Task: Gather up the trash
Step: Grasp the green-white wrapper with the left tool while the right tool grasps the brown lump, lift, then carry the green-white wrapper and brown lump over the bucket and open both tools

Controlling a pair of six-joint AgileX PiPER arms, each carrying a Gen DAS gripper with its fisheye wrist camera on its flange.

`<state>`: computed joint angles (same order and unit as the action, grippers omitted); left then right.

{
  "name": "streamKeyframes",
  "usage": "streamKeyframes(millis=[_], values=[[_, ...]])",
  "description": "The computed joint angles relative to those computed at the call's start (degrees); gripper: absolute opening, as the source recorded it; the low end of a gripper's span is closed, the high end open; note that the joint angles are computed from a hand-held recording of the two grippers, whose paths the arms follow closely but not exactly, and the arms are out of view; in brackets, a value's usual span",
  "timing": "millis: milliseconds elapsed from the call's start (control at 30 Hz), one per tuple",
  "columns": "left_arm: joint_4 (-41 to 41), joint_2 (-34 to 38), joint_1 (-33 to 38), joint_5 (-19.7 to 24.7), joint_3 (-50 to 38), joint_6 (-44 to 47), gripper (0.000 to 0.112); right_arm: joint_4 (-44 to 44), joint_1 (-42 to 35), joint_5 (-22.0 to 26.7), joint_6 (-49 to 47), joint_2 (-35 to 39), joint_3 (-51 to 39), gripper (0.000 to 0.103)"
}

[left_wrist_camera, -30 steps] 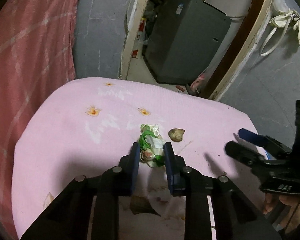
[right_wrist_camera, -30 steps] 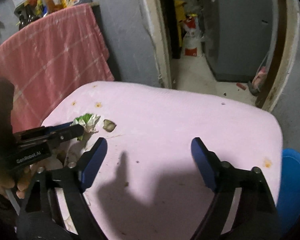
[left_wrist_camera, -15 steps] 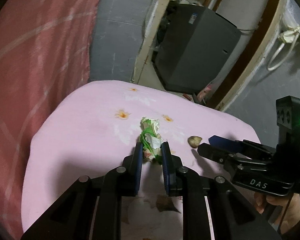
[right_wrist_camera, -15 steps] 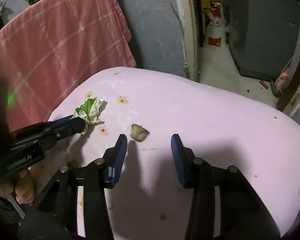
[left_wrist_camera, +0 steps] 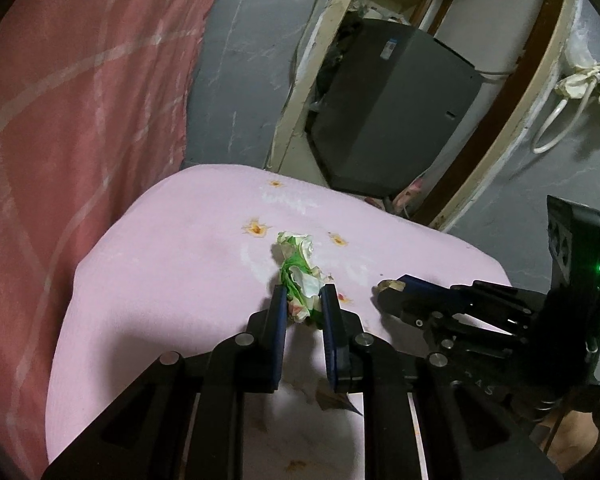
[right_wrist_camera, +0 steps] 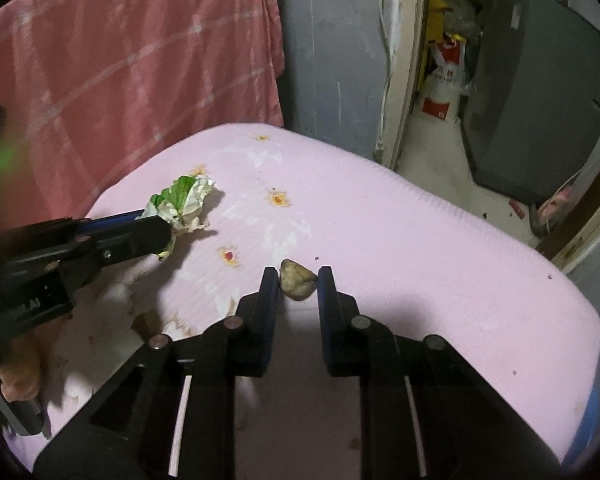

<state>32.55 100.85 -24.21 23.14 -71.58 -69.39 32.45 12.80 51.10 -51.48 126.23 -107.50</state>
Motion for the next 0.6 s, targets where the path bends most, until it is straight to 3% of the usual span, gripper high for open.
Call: streamKeyframes(millis=[267,433,600], values=[[17.80,-3.36,-6.53,1.85,1.57,-15.38,0.013,19.02,-7.50,-7.02,-20.55,-13.75,18.56,0.019],[29.98,-3.94,-14.34,8.92,-2.27,-23.52,0.013,33.39,-13.92,-8.37,-36.98,-24.00,28.78,0.019],[38.35,-2.58,-21.88,15.36,-8.44,-27.66,0.013,43.35,-22.30,-5.06,-47.53,-31.74,34.32,0.019]])
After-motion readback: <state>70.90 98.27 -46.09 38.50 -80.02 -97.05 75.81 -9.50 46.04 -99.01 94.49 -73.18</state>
